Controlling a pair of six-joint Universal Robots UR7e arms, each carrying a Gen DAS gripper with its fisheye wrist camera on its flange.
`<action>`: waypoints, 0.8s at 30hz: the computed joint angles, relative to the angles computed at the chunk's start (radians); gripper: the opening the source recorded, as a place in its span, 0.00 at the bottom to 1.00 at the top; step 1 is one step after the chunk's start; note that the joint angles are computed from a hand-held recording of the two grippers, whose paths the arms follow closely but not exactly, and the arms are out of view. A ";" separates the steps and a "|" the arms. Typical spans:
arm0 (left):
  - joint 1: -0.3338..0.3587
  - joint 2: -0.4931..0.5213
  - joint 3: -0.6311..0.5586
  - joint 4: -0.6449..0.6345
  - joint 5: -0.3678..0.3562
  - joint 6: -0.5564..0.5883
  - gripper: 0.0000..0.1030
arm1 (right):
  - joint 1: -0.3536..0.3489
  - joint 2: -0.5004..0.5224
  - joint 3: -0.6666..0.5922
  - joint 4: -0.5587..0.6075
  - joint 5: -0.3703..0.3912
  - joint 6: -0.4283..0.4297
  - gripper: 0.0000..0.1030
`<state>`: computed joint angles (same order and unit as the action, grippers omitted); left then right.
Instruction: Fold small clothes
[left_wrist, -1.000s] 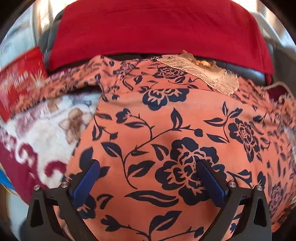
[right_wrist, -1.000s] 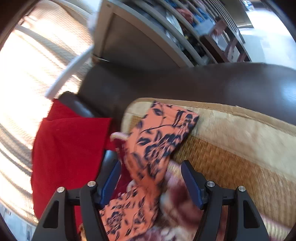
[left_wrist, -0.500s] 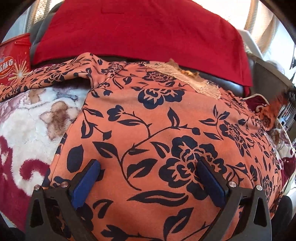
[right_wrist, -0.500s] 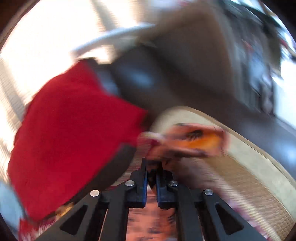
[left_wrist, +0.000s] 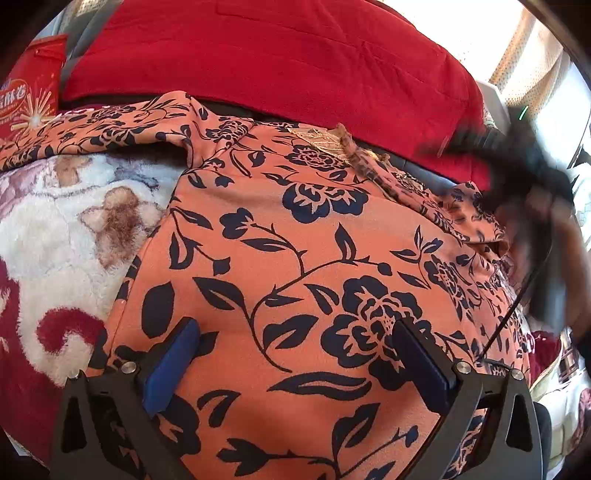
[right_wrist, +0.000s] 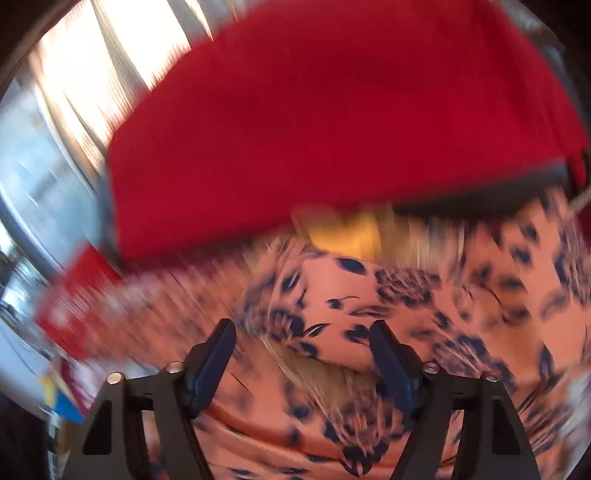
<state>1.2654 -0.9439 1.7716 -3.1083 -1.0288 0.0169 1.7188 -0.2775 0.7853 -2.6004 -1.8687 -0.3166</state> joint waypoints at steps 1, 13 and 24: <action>0.000 -0.003 0.003 0.000 -0.002 0.000 1.00 | -0.014 -0.026 0.055 -0.028 0.023 0.019 0.76; -0.009 -0.067 -0.009 -0.007 -0.226 -0.141 1.00 | -0.121 -0.251 0.570 -0.535 0.143 -0.166 0.76; 0.002 0.269 -0.700 0.504 -0.328 -0.242 0.97 | -0.186 -0.286 0.611 -0.541 0.371 -0.104 0.79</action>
